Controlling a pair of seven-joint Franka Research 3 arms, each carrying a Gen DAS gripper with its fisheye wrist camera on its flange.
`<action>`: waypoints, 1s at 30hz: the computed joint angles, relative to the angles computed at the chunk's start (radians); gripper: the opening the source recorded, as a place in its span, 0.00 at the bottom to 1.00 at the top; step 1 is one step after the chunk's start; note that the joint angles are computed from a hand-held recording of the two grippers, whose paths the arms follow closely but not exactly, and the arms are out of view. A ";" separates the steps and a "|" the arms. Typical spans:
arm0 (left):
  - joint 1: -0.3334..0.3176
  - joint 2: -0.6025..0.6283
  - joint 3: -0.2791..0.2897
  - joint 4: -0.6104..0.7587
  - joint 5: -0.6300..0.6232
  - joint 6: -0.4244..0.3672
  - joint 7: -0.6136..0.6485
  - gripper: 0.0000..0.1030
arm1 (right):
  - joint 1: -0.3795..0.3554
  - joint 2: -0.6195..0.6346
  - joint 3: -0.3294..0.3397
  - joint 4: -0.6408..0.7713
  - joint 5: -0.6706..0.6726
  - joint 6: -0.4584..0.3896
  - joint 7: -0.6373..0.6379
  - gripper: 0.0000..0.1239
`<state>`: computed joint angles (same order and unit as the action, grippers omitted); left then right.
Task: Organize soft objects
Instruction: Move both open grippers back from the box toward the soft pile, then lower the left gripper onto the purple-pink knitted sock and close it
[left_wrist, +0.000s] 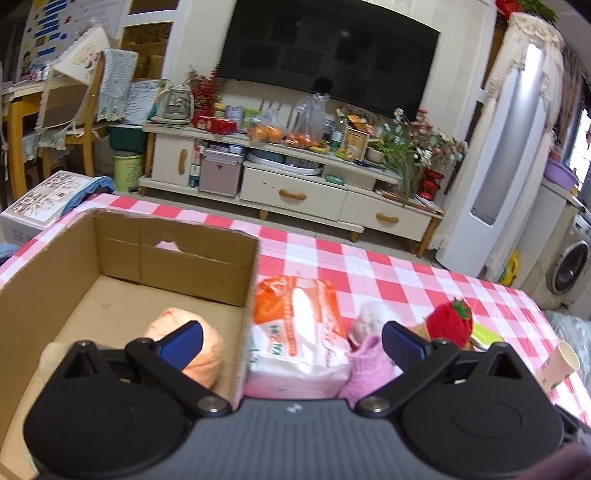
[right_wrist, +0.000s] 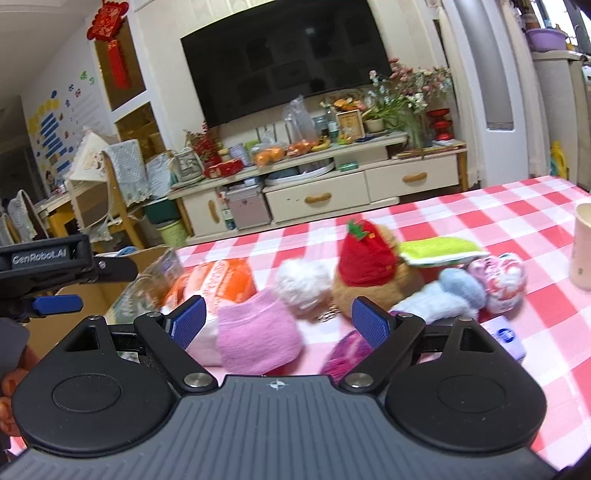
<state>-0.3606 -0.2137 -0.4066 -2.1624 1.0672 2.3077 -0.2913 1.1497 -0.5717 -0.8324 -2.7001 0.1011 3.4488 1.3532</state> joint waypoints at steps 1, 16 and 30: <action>-0.001 0.010 -0.002 0.008 0.005 0.001 0.006 0.99 | -0.007 0.008 0.007 0.001 0.005 0.006 0.003 0.83; -0.075 0.152 0.019 0.122 0.047 0.021 0.122 0.99 | -0.187 0.133 0.150 0.000 -0.045 0.071 0.195 0.83; -0.145 0.272 0.058 0.215 0.062 0.077 0.213 0.99 | -0.442 0.234 0.357 0.016 -0.065 0.081 0.346 0.83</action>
<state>-0.5055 0.0587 -0.3488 -1.9477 1.1289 2.3851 -0.0784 0.7081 -0.3377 -0.4754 -2.6837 0.0360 3.5295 1.6988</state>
